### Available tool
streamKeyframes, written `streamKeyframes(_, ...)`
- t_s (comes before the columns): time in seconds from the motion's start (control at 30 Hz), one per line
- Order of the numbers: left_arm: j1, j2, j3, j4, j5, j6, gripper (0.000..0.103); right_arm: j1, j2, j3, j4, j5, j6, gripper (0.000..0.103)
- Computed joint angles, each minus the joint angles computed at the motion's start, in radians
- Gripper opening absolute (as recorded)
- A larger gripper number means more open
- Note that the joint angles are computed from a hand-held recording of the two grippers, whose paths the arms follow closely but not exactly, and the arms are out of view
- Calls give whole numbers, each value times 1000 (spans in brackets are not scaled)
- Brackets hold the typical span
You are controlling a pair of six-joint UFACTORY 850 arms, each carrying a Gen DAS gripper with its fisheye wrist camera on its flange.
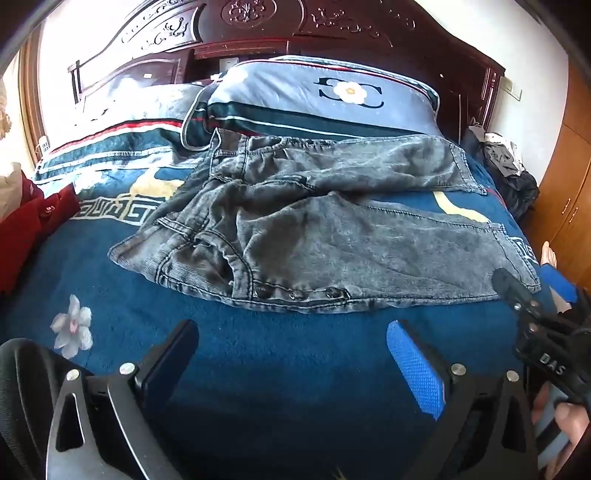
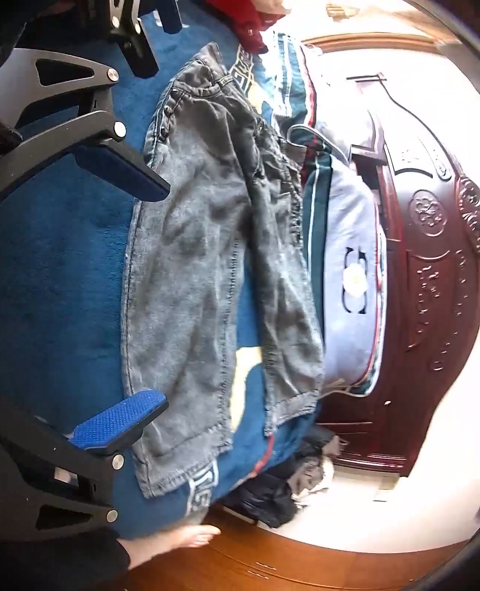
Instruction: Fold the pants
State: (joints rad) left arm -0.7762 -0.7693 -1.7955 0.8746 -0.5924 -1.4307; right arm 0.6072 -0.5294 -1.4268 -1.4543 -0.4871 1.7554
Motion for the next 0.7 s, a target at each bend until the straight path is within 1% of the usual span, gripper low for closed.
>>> streamKeyframes(0.13, -1, -5, -10, 11, -15, -8, 103, 5, 5, 3, -40, -10, 12, 103)
streamKeyframes(0.17, -4, -9, -24, -3, -31, -2, 103, 8, 6, 4, -45, -12, 14, 103)
streamKeyframes(0.23, 4, -18, -27, -11, -16, 11, 103, 9, 4, 1, -37, -7, 2, 103)
streamKeyframes(0.47, -3, -26, -44, -51, -49, 61, 103, 6, 12, 3, -41, -6, 23, 103)
streamKeyframes(0.63, -4, -26, -38, -40, -40, 60, 103, -1, 14, -1, -23, -1, 26, 103)
streamKeyframes(0.7, -5, -31, -48, -53, -49, 79, 103, -4, 17, 0, -25, 1, 32, 103)
